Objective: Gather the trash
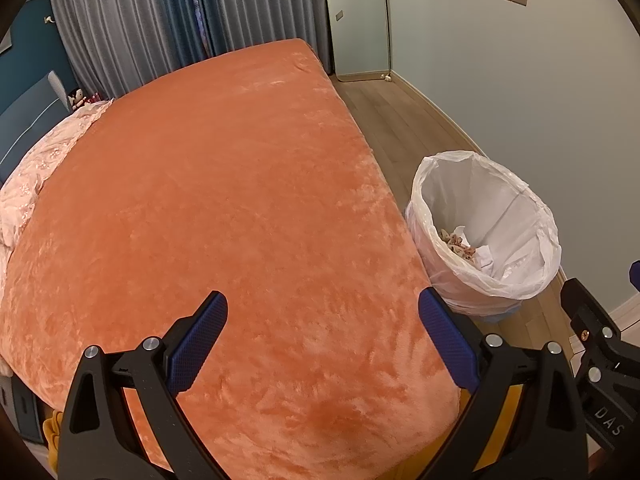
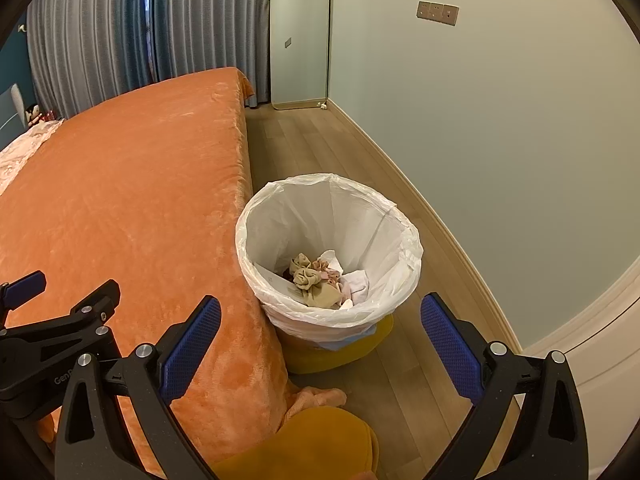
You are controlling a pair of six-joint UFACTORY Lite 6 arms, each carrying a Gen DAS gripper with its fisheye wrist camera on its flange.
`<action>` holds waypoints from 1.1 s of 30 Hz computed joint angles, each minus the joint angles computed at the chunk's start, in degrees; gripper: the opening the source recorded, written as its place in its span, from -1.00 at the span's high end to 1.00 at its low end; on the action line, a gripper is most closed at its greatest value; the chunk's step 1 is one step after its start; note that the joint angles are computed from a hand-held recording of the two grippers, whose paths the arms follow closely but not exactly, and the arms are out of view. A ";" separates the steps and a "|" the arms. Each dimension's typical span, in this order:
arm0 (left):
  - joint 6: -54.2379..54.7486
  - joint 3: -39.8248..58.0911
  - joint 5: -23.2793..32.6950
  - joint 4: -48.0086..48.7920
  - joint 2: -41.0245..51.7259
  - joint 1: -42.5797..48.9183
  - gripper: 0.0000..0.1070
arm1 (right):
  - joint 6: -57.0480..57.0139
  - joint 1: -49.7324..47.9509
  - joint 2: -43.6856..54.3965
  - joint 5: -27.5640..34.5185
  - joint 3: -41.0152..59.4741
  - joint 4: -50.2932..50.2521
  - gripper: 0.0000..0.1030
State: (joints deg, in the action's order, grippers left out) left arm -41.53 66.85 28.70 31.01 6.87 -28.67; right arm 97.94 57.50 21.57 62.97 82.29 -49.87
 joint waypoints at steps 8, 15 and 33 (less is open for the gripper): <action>0.05 -0.13 -0.01 -0.05 -0.09 -0.18 -0.71 | -0.26 -0.02 -0.07 -0.01 -0.02 0.08 -0.87; 0.04 -0.27 -0.18 -0.01 -0.11 -0.24 -0.71 | -0.07 -0.10 -0.31 -0.23 -0.37 -0.03 -0.87; 0.42 -0.49 -0.22 -0.08 -0.39 -0.62 -0.71 | 0.25 -0.21 -0.52 -0.45 -0.89 -0.13 -0.87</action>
State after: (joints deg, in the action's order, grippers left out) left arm -41.11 66.37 28.48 30.94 6.48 -29.30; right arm 98.19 57.29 21.05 62.52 81.40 -50.00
